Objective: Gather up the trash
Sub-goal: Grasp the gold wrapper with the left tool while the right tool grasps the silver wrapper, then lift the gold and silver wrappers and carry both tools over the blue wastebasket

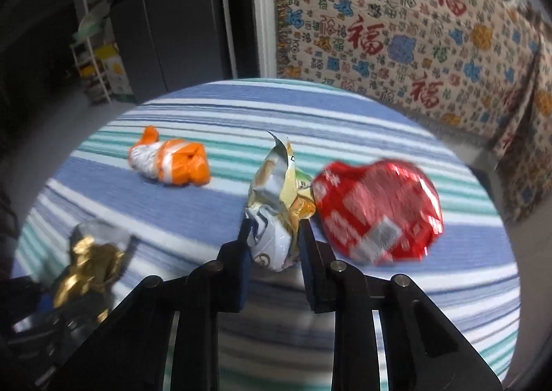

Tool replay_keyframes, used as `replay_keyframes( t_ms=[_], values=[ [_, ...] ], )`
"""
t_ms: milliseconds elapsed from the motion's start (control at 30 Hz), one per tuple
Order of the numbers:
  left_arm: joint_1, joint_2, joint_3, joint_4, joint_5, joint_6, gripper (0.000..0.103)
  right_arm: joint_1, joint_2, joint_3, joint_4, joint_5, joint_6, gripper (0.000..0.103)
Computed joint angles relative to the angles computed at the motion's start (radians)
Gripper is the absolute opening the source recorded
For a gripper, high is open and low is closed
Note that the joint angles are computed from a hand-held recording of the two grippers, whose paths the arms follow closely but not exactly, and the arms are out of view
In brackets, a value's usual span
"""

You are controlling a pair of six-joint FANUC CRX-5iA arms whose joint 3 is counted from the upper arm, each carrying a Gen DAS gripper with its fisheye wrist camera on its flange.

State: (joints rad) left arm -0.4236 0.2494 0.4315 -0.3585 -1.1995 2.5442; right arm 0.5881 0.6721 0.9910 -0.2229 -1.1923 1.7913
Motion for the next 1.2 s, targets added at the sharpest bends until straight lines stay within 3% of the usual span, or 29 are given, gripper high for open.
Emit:
replay_keyframes(
  t_ms=[267, 533, 600, 667, 800, 967, 1133, 1200],
  values=[
    [-0.058, 0.019, 0.039, -0.013, -0.015, 0.007, 0.016, -0.11, -0.224, -0.272, -0.165, -0.016, 0.137, 0.024],
    [-0.166, 0.028, 0.057, -0.071, -0.057, 0.083, 0.018, -0.174, -0.373, -0.495, -0.167, 0.024, 0.221, 0.026],
    [-0.178, 0.044, 0.068, -0.067, -0.065, 0.083, 0.022, -0.185, -0.395, -0.53, -0.178, 0.052, 0.244, 0.032],
    [-0.177, 0.053, 0.066, -0.049, -0.06, 0.094, 0.029, -0.199, -0.414, -0.557, -0.195, 0.068, 0.256, 0.049],
    [-0.184, 0.064, 0.086, -0.064, -0.067, 0.092, 0.047, -0.217, -0.427, -0.572, -0.213, 0.072, 0.262, 0.055],
    [-0.179, 0.067, 0.097, -0.057, -0.063, 0.07, 0.047, -0.211, -0.424, -0.554, -0.244, 0.063, 0.322, 0.075],
    [-0.16, 0.076, 0.1, -0.021, -0.058, 0.051, 0.047, -0.155, -0.391, -0.535, -0.173, 0.088, 0.31, 0.075],
    [-0.16, 0.077, 0.104, -0.021, -0.06, 0.04, 0.047, -0.137, -0.366, -0.514, -0.128, 0.073, 0.275, 0.06]
  ],
)
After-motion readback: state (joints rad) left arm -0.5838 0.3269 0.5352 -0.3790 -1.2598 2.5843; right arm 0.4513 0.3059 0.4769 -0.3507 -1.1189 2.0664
